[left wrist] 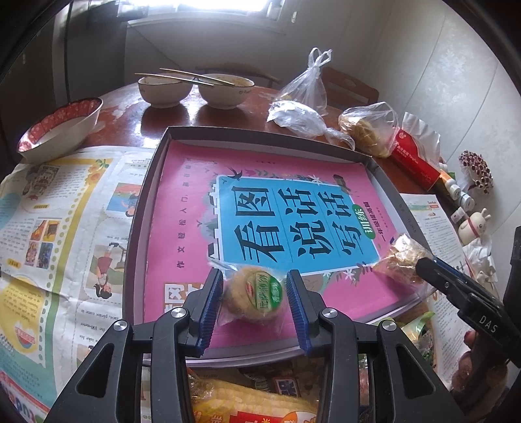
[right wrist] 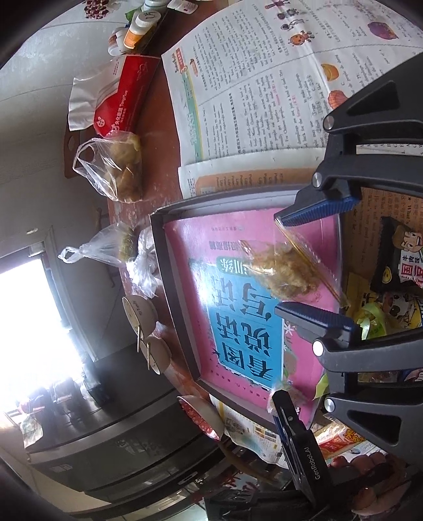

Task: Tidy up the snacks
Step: 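Open the right gripper onto the tray while the left lowers and releases the biscuit packet, then move both open grippers back from the tray toward the snack pile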

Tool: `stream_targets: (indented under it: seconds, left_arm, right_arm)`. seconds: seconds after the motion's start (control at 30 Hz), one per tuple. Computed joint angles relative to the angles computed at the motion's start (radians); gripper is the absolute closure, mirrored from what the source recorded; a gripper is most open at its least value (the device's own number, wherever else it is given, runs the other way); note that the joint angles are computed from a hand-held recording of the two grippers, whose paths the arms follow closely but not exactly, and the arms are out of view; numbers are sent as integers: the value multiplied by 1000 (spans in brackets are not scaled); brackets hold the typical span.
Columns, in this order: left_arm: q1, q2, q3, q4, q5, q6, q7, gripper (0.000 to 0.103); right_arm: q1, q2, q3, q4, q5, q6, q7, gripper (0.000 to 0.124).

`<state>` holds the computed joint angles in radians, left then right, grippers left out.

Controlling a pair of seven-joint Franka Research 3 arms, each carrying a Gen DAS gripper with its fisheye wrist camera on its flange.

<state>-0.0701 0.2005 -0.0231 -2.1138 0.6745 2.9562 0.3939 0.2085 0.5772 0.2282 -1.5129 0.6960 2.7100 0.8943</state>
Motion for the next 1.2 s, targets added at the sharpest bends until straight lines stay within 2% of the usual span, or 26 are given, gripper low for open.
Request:
stream_targets:
  seconds: [0.3,0.5,0.7,0.8,0.87,1.2]
  left_arm:
    - [3,-25,4,-24,23,14,-29,58]
    - [8,-50,7,-46,51,29,-63,51]
    - [19,-86,5,-73,96,40,-110,48]
    - [29,-106,1,-86,127,43,-141,46]
    - [36,-121,-4,-98,145,44,-163,38]
    - [74,-180,-46,-151,173,59,-202,36]
  right_arm:
    - [-14,-33,18,-37,37,30,-49,74]
    - [-17,-47,23,-55,65,35,-78,73]
    - [-24,-67,37,-77,104,50,-127,66]
    - [-25,-81,42,-91,127,57,-158,64]
    - [-26,-90,44,-99,145,60,-177,62]
    - [-26,-128,41,-129,221,58,-240,60]
